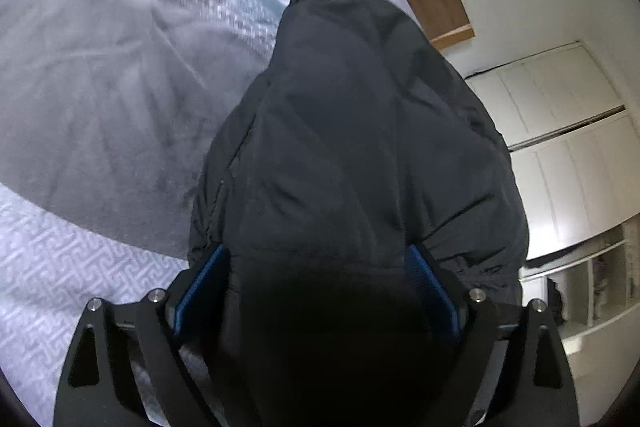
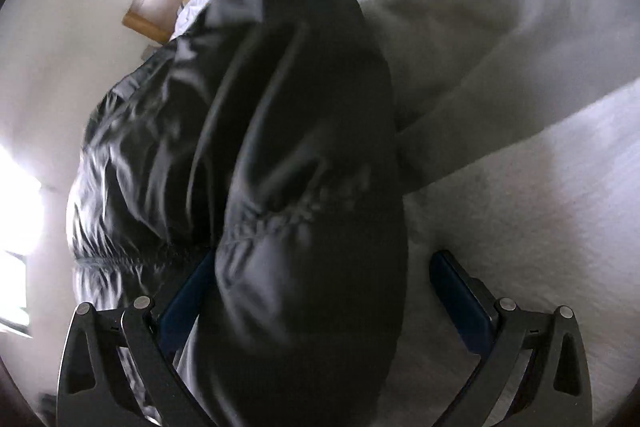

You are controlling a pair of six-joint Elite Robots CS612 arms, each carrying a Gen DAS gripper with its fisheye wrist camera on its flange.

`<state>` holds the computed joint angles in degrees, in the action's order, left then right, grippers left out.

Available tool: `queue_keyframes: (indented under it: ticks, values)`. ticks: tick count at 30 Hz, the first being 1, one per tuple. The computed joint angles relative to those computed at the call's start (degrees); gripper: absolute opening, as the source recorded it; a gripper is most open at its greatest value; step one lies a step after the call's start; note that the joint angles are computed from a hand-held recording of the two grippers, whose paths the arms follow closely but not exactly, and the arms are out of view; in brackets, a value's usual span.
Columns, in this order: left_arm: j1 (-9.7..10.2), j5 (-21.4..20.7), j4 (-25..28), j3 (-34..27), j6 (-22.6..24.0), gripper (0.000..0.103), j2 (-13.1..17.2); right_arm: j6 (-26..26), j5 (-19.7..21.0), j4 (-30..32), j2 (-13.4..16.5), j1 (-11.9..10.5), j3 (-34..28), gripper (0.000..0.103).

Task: Fold large clothes

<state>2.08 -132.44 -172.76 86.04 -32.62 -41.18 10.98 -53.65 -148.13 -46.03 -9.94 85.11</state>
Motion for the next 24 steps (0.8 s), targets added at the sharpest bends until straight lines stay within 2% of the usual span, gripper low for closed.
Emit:
queue_keyframes:
  ticks: [3,6,9,11,13,14,16,19,20,22,24]
  values:
    - [0.34,-4.0,0.26,-1.5,-0.85,0.094,1.46,-1.42,3.22,1.28,0.97,-0.25,-0.85,0.103]
    - [0.27,-9.25,-2.05,-3.45,-4.47,0.1,3.49,-3.22,8.14,3.9,2.31,-0.18,-2.58,0.103]
    - [-0.37,-12.94,-0.65,-4.76,-2.94,0.102,4.2,-6.74,13.21,7.44,3.68,0.75,-4.53,0.103]
    - [-0.58,-12.89,0.66,-4.81,-1.96,0.102,4.24,-6.84,14.17,7.52,4.47,0.94,-5.22,0.103]
    - [-0.5,-13.2,-0.25,-4.97,-3.59,0.102,4.72,-6.5,15.4,6.93,4.83,0.69,-5.07,0.103]
    - [-0.65,-12.5,0.04,-4.88,-3.47,0.103,4.59,-6.47,15.59,6.23,4.87,0.66,-4.83,0.103]
    - [-1.73,-7.59,3.35,-4.05,-0.45,0.103,2.97,-6.36,13.95,4.66,4.81,1.08,-4.5,0.103]
    - [-3.47,-0.72,2.53,-2.72,0.0,0.101,1.34,-5.78,10.67,2.29,4.22,1.64,-3.57,0.103]
    - [-3.84,0.44,2.11,-2.38,-0.01,0.1,1.03,-5.02,9.88,1.44,4.09,1.89,-3.32,0.103]
    - [-4.67,2.84,0.72,-1.46,-0.03,0.088,0.17,-4.64,8.87,1.64,4.03,2.32,-3.55,0.103]
    - [-5.18,4.03,-0.34,-0.8,-0.11,0.065,-0.57,-3.72,8.27,2.18,4.1,2.57,-3.94,0.103]
